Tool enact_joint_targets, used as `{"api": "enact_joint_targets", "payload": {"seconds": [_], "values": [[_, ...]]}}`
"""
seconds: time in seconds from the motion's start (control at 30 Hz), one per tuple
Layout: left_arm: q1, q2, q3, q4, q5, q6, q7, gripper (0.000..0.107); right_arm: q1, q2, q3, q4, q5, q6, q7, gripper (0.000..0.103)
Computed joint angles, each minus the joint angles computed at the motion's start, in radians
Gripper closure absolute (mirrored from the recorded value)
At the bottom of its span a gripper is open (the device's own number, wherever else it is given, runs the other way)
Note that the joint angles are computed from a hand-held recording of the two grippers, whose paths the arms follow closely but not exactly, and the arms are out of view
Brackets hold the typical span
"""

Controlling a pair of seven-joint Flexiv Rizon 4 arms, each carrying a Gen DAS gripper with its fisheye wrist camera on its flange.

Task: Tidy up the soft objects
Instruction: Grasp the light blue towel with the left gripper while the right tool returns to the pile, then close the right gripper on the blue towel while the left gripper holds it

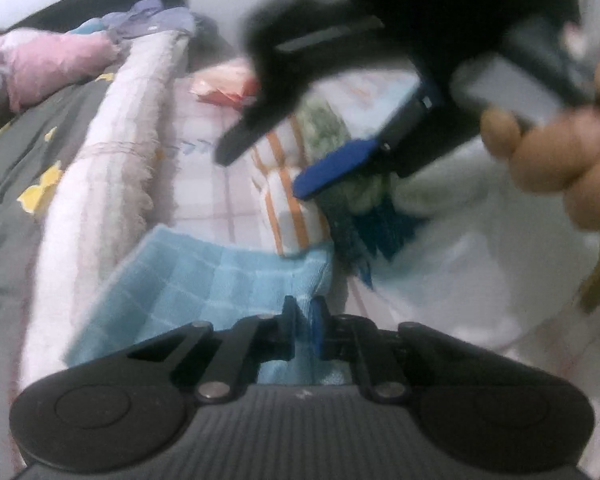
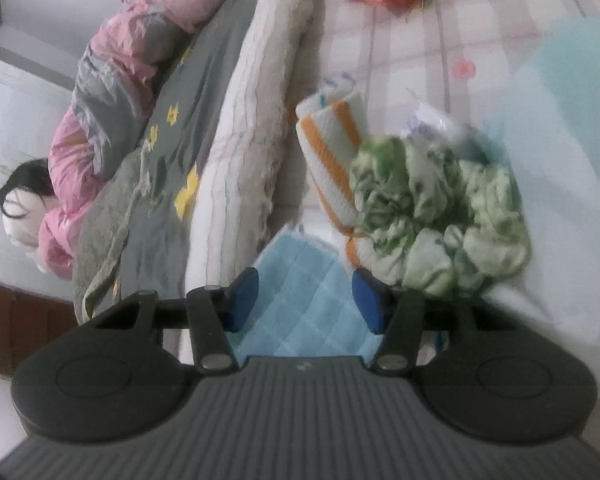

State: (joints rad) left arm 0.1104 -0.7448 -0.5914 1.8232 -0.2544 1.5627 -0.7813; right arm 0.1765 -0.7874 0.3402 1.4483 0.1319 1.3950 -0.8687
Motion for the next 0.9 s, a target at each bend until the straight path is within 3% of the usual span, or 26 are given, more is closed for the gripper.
{"api": "enact_joint_targets", "payload": {"seconds": [0.17,0.33,0.53,0.77,0.9], "values": [[0.189,-0.057,-0.234,-0.012,-0.056,-0.025,0.006,0.098,0.003,0.008,-0.026,0.011,0.005,0.129,0.021,0.050],[0.307,-0.109,-0.384,-0.047,-0.139,-0.069,-0.044,0.099,-0.023,0.036,-0.002,0.067,-0.033,0.257,0.025,0.050],[0.436,-0.184,-0.569,-0.029,-0.133,-0.076,-0.064,0.099,-0.109,0.070,0.097,0.146,-0.086,0.338,0.063,0.049],[0.518,-0.206,-0.634,0.107,-0.028,-0.132,-0.072,0.098,-0.156,0.142,0.137,0.300,-0.134,0.409,0.136,0.049],[0.527,-0.225,-0.610,0.174,-0.019,-0.190,-0.086,0.098,-0.177,0.185,0.149,0.397,-0.167,0.422,0.182,0.049]]}}
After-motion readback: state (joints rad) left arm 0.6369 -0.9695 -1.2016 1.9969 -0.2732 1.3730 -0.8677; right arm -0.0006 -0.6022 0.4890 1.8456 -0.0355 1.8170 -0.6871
